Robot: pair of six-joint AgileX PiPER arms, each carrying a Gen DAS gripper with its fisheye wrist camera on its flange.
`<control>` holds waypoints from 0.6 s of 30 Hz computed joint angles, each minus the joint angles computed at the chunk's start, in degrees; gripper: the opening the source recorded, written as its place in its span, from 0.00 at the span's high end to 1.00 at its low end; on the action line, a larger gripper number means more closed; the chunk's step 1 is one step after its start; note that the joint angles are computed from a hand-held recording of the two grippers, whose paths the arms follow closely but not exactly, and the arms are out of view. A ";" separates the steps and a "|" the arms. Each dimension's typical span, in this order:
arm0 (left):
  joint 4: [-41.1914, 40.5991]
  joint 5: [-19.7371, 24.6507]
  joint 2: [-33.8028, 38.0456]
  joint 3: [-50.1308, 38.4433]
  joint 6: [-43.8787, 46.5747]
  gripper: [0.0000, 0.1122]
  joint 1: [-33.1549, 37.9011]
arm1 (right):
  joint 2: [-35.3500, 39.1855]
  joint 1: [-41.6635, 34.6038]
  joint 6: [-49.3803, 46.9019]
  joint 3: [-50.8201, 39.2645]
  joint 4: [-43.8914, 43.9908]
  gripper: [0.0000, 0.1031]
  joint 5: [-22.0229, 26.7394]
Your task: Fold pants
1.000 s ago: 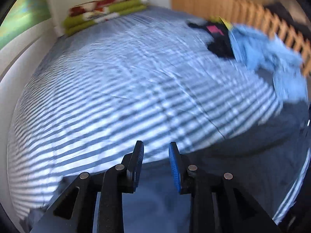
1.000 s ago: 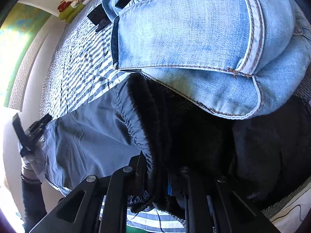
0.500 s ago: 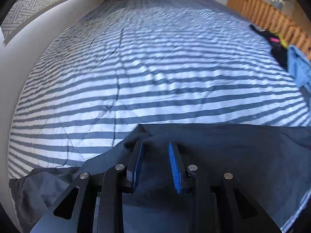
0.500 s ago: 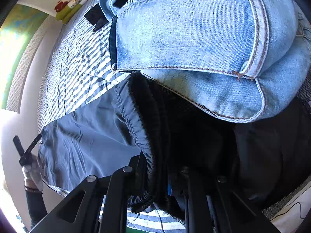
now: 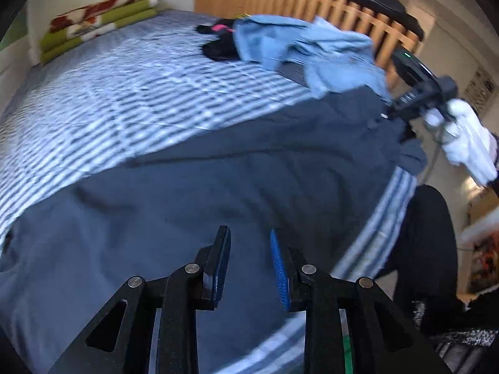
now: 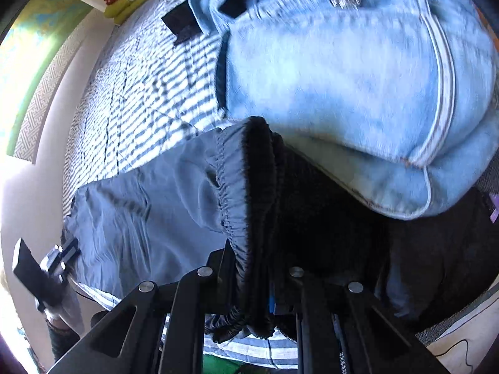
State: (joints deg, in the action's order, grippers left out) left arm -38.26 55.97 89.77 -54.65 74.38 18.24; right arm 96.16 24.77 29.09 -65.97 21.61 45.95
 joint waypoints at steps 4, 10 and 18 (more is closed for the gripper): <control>-0.34 -6.42 -2.35 6.13 -6.86 0.75 -18.40 | -1.79 -1.83 -3.47 3.70 4.44 0.87 -2.16; 0.66 -13.98 3.89 1.78 -17.66 0.75 -35.33 | -1.33 -1.22 -3.97 2.73 3.64 0.87 -1.30; 1.84 -12.43 7.79 -2.86 -19.51 0.96 -38.21 | -0.99 -2.75 -7.19 2.68 5.79 0.87 -0.54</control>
